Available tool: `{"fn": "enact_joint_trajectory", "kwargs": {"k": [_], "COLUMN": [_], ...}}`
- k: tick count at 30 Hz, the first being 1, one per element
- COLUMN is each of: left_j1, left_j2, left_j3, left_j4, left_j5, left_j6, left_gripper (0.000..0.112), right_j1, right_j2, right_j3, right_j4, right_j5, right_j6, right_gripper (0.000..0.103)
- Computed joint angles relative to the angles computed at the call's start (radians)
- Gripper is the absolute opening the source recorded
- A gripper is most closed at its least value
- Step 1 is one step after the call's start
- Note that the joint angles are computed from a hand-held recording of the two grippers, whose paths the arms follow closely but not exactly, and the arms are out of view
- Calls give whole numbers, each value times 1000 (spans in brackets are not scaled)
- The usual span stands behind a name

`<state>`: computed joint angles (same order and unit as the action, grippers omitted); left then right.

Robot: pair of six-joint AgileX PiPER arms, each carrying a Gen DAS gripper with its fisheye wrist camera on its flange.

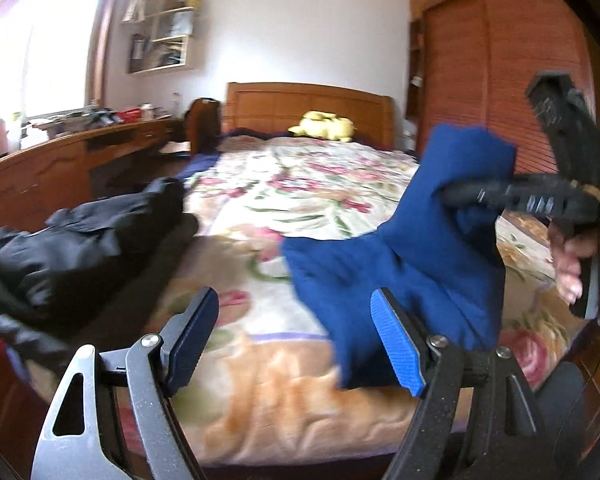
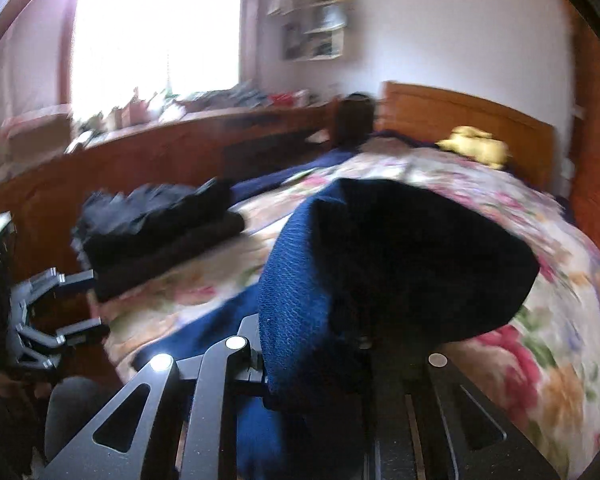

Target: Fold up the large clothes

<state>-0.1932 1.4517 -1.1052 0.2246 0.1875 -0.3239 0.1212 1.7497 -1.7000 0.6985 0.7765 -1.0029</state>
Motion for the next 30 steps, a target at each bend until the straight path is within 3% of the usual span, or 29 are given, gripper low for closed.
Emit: {"fn": "enact_joint_trajectory", "kwargs": {"k": [2,4,6,7,9,11,13,16,19,23,27,30], "left_j1": [32,58,72,73,84,82,72,51,28,1,-22,-5], "left_j2": [-20,-30,-35,-34,-28,-15,-8,39,102,214,332,397], "left_j3": [26,44,65,68,69,60,52,-15,-109,-279,-454,-528], "left_j4": [8,-35,-23,-23,-96,-148,-205,-351,-431,-482,-407,-529], "left_j5": [-7,-13,-26,-29,-36,-42,-50,-37,-4,72,159,259], "left_j6": [-14,23,9,9,83,135,192,343,427,488,439,558], "left_gripper": [80,80,80,80,80,80,80,80,80,80,78,61], "right_j1": [84,129,139,137,110,56,-7,-56,-93,-85,-96,-127], "right_j2": [56,151,224,235,242,237,180,151,172,229,278,318], "right_j3": [-52,-172,-269,-283,-312,-321,-241,-198,-192,-201,-245,-325], "right_j4": [-115,-205,-200,-186,-118,-24,47,58,22,-22,-40,-47], "right_j5": [10,103,177,180,207,240,204,120,94,56,56,96], "right_j6": [88,188,189,180,158,113,40,17,57,88,121,146], "right_gripper": [23,29,47,52,73,75,75,75,75,75,75,75]}}
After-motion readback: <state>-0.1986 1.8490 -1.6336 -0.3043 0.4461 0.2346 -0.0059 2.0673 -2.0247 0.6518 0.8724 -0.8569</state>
